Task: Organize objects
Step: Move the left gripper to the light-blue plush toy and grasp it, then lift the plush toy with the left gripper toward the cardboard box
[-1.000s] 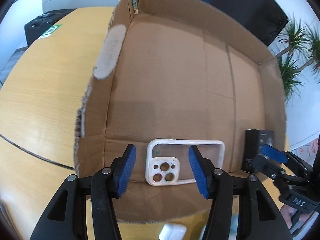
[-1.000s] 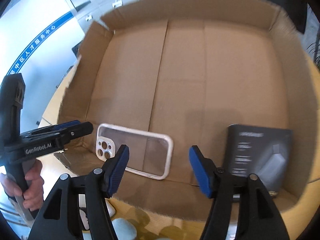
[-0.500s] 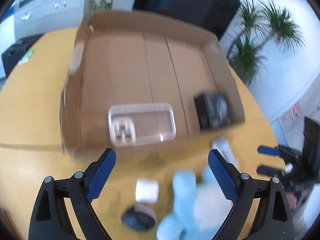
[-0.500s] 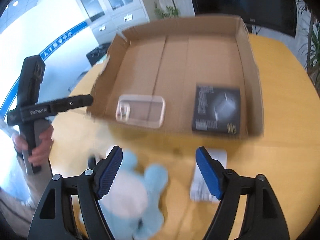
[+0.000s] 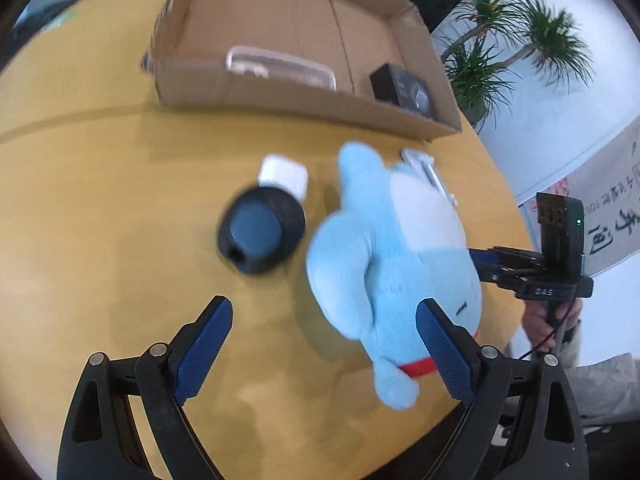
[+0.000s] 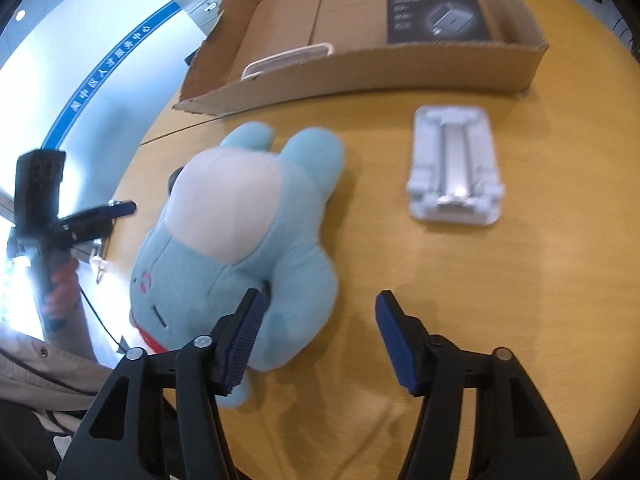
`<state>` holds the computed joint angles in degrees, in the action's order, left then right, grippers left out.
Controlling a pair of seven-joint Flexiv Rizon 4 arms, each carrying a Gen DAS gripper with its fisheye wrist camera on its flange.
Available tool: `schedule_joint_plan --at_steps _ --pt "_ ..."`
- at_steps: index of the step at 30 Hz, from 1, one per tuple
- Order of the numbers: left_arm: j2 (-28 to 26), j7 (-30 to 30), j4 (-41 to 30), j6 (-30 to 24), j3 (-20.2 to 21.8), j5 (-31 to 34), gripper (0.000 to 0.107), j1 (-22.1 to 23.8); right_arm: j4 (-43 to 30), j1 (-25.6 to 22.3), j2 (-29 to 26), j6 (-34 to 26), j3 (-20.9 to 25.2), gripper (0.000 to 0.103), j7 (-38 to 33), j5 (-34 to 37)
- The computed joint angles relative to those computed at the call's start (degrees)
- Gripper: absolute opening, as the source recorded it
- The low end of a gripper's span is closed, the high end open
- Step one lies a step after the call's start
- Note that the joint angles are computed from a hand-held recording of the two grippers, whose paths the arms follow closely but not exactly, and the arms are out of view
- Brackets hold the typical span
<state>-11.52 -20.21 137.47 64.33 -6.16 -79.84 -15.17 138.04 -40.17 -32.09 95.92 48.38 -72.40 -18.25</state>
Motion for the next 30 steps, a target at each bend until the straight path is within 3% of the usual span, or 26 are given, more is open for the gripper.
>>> schedule_joint_plan --at_steps 2,5,7,10,12,15,18,30 --pt "-1.1 -0.8 -0.3 0.7 -0.5 -1.1 0.081 -0.5 -0.5 0.7 -1.5 0.1 -0.5 0.041 0.0 -0.1" --pt "-2.1 -1.5 -1.1 0.2 -1.0 -3.1 0.081 -0.6 -0.9 -0.7 -4.9 0.8 1.2 0.039 -0.3 -0.7" --pt "-2.7 -1.7 -1.8 -0.3 -1.0 -3.9 0.081 -0.6 -0.6 1.4 -5.2 2.5 -0.9 0.035 0.9 -1.3" --pt "-4.0 -2.9 -3.2 -0.6 -1.1 -3.2 0.080 -0.6 -0.5 -0.5 -7.0 3.6 -0.3 0.028 2.3 -3.4" --pt "-4.4 -3.8 -3.7 -0.8 -1.3 -1.4 0.067 -0.6 -0.3 -2.5 -7.9 3.9 0.2 0.027 2.9 -5.2" --pt "-5.5 -6.7 -4.4 -1.2 -1.7 3.5 0.050 -0.4 0.2 -3.7 -7.6 4.1 -0.4 0.027 4.0 -7.6" --pt "-5.8 -7.2 -4.6 -1.7 -2.4 5.4 0.044 0.1 0.7 -5.3 -7.7 4.3 -0.4 0.027 5.0 -10.0" --pt "-8.6 -10.2 -6.0 1.5 -4.0 10.4 0.042 1.0 0.0 -2.4 -7.4 5.3 -3.6 0.042 7.5 -14.6"
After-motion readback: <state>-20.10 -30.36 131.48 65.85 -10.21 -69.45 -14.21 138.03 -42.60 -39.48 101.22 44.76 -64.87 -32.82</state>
